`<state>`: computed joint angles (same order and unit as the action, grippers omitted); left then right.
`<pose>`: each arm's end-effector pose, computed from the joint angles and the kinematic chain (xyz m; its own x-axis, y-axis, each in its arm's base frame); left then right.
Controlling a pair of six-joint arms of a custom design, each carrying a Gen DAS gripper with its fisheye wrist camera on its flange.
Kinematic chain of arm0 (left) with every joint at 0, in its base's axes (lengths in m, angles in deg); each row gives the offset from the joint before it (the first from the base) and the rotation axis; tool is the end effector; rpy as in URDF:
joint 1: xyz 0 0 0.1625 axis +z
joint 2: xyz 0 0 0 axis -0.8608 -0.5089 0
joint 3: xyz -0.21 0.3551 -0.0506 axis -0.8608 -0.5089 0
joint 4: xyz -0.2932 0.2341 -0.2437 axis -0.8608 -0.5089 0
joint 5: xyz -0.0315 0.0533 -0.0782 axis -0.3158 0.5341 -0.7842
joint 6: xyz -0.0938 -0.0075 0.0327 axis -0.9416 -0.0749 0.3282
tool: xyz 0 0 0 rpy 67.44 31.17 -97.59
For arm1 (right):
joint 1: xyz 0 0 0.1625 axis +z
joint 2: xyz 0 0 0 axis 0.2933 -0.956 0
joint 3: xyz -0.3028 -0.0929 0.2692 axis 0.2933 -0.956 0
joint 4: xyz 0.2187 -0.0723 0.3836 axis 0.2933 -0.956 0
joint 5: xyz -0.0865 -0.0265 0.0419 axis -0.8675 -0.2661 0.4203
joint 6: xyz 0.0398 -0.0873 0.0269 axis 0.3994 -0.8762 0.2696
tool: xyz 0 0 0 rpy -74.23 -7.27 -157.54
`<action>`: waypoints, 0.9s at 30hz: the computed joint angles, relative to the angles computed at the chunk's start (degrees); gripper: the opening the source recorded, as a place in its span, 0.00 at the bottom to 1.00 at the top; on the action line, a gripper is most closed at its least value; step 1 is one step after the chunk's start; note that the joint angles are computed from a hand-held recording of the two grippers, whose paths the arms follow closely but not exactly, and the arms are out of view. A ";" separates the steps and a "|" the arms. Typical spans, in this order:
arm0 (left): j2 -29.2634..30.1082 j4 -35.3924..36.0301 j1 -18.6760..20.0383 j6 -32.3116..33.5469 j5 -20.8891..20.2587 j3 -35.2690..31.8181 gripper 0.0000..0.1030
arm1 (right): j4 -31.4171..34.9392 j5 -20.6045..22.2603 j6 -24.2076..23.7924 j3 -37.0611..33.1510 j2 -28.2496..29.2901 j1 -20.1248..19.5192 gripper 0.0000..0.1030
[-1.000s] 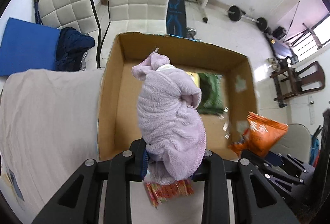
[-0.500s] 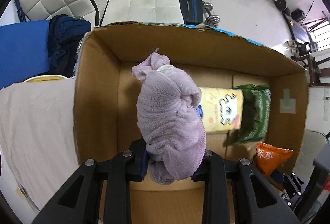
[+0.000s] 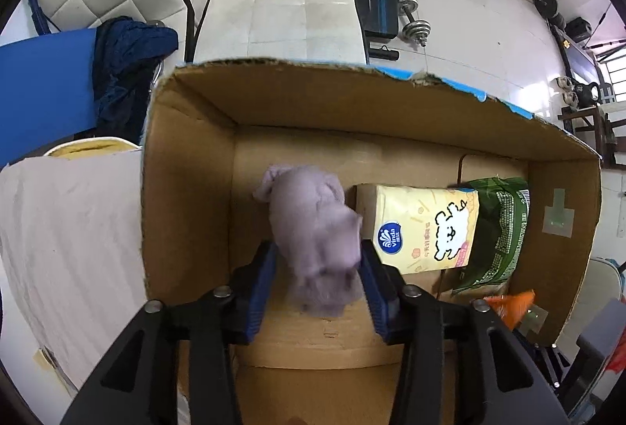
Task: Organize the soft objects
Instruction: 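Lower the towel and orange bag into the box and open both grippers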
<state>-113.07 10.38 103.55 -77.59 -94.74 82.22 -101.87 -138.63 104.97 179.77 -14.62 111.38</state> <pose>-0.1269 -0.3723 0.4051 -0.6997 -0.3989 -0.5927 -0.2993 0.9170 -0.2638 0.4017 -0.3752 0.0516 -0.6585 -0.3185 0.6818 -0.1501 0.9434 0.2958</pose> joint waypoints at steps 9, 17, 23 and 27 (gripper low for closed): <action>-2.20 4.54 -4.30 -4.78 1.31 -0.78 0.82 | 1.55 0.05 1.38 -2.60 0.18 2.76 0.83; -6.25 11.02 -13.72 -14.13 1.35 1.39 0.96 | -0.18 0.11 1.30 -2.07 -2.34 5.77 1.00; -8.20 18.78 -24.84 -24.06 1.49 1.64 1.00 | -3.41 -1.13 0.07 0.78 -5.69 7.36 1.00; -7.16 23.99 -32.36 -29.51 -0.07 0.66 1.00 | -5.81 -0.95 -0.21 2.98 -8.37 8.27 1.00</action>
<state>-120.23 34.37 71.19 -107.10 -94.81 82.89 -107.67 -139.58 104.76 182.74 -22.99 119.65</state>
